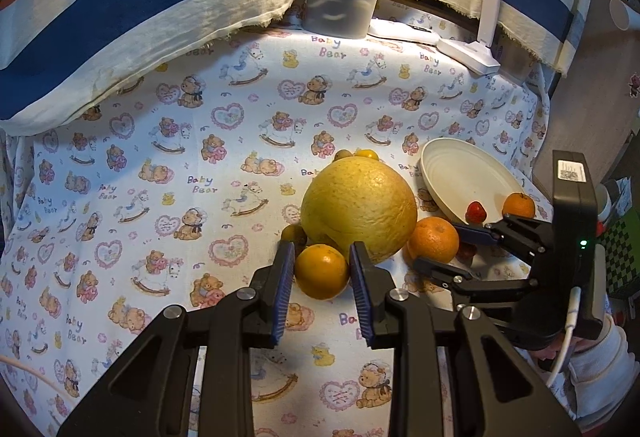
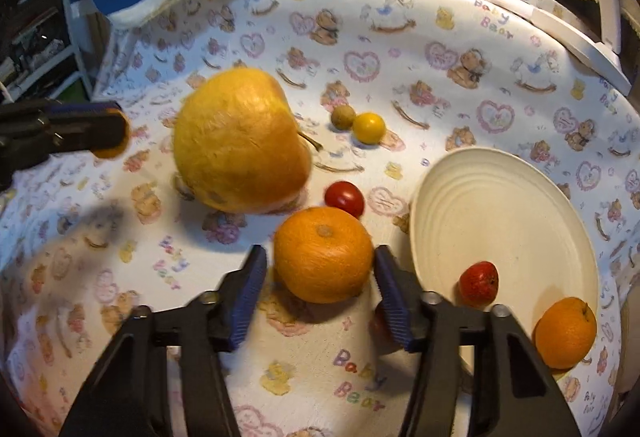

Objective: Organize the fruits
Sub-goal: 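Grasp another orange with the right tool while the left tool holds the small orange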

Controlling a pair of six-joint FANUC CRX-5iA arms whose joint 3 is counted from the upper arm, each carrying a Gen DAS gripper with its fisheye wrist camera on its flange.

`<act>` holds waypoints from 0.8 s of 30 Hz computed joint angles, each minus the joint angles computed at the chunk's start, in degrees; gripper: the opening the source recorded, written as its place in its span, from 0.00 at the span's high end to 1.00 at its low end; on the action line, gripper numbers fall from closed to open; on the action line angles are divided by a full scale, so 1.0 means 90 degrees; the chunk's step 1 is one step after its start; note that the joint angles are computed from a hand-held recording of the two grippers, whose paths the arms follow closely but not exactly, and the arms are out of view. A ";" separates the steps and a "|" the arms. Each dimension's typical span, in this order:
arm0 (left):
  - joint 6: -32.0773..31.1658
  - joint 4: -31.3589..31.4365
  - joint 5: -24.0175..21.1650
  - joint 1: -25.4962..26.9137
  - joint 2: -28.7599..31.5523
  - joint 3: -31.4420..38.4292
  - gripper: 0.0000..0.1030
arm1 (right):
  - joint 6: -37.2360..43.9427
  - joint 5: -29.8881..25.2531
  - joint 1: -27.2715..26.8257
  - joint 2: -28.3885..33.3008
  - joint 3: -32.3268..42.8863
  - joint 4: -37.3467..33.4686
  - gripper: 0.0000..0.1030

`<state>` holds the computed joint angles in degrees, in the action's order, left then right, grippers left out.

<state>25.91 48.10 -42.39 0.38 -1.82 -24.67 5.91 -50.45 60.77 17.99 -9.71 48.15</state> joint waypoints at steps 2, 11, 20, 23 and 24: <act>-0.0048 0.0069 0.0001 0.0008 -0.0012 -0.0020 0.74 | -0.0199 0.0222 0.0005 -0.0152 -0.0206 0.0123 0.51; -0.0442 0.0425 0.0212 -0.0048 -0.0257 -0.0290 0.74 | -0.1474 0.0150 0.0325 -0.0781 -0.1008 0.1452 0.51; -0.1322 0.1264 0.0497 -0.0201 -0.0531 -0.0730 0.74 | -0.2938 -0.0366 0.0487 -0.1253 -0.1702 0.2897 0.51; -0.2196 0.2086 0.0846 -0.0430 -0.0714 -0.1085 0.74 | -0.3094 -0.0708 0.0545 -0.1329 -0.1795 0.3107 0.51; -0.2465 0.2330 0.0877 -0.0494 -0.0746 -0.1164 0.74 | -0.3188 -0.0796 0.0554 -0.1372 -0.1843 0.3195 0.51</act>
<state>3.73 69.07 -34.50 -4.06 -8.53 -35.15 -22.79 -57.61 65.75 5.64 -26.30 76.91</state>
